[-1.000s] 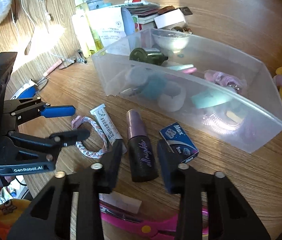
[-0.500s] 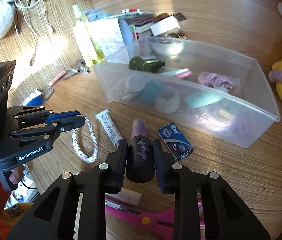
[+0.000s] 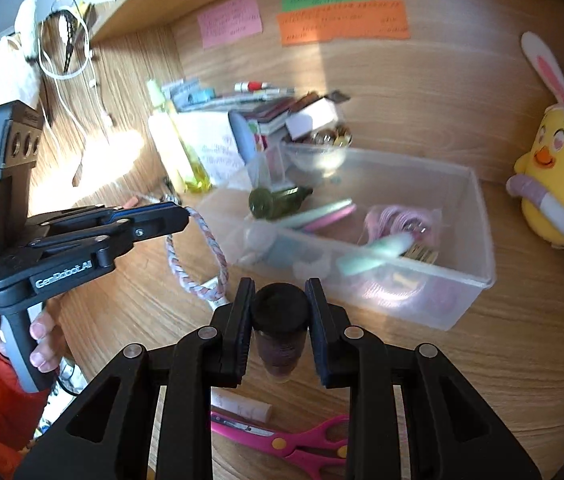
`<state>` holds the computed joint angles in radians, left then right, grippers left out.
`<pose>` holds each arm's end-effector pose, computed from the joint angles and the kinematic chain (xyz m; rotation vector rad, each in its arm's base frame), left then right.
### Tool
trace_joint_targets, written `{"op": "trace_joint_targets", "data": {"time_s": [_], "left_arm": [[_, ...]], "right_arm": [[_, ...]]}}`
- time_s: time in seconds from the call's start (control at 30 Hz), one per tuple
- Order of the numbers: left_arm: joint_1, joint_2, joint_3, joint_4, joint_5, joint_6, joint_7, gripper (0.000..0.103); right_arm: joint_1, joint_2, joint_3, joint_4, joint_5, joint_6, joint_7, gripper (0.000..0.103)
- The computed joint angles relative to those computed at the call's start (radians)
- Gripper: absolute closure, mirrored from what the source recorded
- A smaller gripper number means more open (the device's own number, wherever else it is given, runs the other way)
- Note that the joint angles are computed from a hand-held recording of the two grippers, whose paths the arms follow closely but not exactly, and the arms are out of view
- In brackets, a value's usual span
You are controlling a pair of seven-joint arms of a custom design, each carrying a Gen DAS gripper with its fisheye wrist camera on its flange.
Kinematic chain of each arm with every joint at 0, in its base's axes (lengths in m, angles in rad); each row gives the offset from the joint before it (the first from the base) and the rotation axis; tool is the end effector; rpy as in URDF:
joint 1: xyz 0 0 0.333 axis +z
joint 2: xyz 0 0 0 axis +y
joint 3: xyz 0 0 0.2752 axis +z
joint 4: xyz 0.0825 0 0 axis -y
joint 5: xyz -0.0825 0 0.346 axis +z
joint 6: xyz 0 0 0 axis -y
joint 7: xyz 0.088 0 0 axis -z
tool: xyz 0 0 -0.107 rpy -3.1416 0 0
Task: Organize objects
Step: 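Carry the bracelet and cosmetic tube into the clear box and open both grippers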
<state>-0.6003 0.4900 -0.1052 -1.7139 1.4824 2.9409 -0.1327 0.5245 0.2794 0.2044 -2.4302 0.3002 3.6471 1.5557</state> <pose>0.4450 -0.4536 0.3356 -1.4328 2.0409 -1.1045 0.4057 0.3083 0.3010 -1.8603 1.2703 -0.4241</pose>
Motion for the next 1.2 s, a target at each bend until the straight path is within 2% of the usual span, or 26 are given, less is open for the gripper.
{"op": "trace_joint_targets", "data": {"time_s": [0.13,0.23,0.47,0.53,0.6,0.8,0.9,0.97,1.03,1.07,1.13,1.2], "left_arm": [[-0.001,0.029,-0.001,0.05,-0.043,0.001,0.044,0.092],[-0.005,0.051,0.011,0.084,-0.076,0.019,0.071,0.092],[-0.001,0.103,0.029,0.144,-0.26,0.054,0.235,0.092],[0.008,0.12,0.025,0.158,-0.324,0.065,0.292,0.092],[0.038,0.147,-0.005,0.176,-0.411,0.082,0.382,0.092],[0.091,0.246,-0.087,0.278,-0.633,0.017,0.626,0.092],[0.076,0.277,-0.077,0.314,-0.692,-0.003,0.673,0.091],[0.067,0.283,-0.068,0.318,-0.721,-0.001,0.7,0.088],[0.047,0.275,-0.044,0.304,-0.734,0.014,0.709,0.075],[0.03,0.266,-0.022,0.293,-0.734,0.025,0.703,0.07],[-0.033,0.236,0.058,0.26,-0.711,0.054,0.655,0.052],[-0.089,0.21,0.13,0.231,-0.679,0.078,0.604,0.046]], "right_arm": [[-0.011,-0.035,-0.003,-0.023,-0.005,0.024,0.009,0.08],[0.012,-0.059,-0.021,-0.02,0.045,0.038,-0.032,0.08],[0.023,-0.089,-0.036,0.002,0.137,0.07,-0.1,0.08],[0.045,-0.084,-0.048,0.025,0.207,0.073,-0.164,0.08],[0.071,-0.071,-0.062,0.06,0.294,0.071,-0.246,0.08],[0.146,0.02,-0.114,0.218,0.572,0.017,-0.508,0.08],[0.145,0.055,-0.123,0.266,0.624,-0.03,-0.553,0.08],[0.113,0.061,-0.105,0.269,0.584,-0.064,-0.521,0.08],[0.082,0.06,-0.087,0.26,0.518,-0.091,-0.47,0.08],[0.108,0.062,-0.112,0.266,0.533,-0.097,-0.48,0.079],[0.181,0.068,-0.178,0.288,0.601,-0.108,-0.529,0.073],[0.192,0.064,-0.185,0.285,0.624,-0.092,-0.534,0.062]]}}
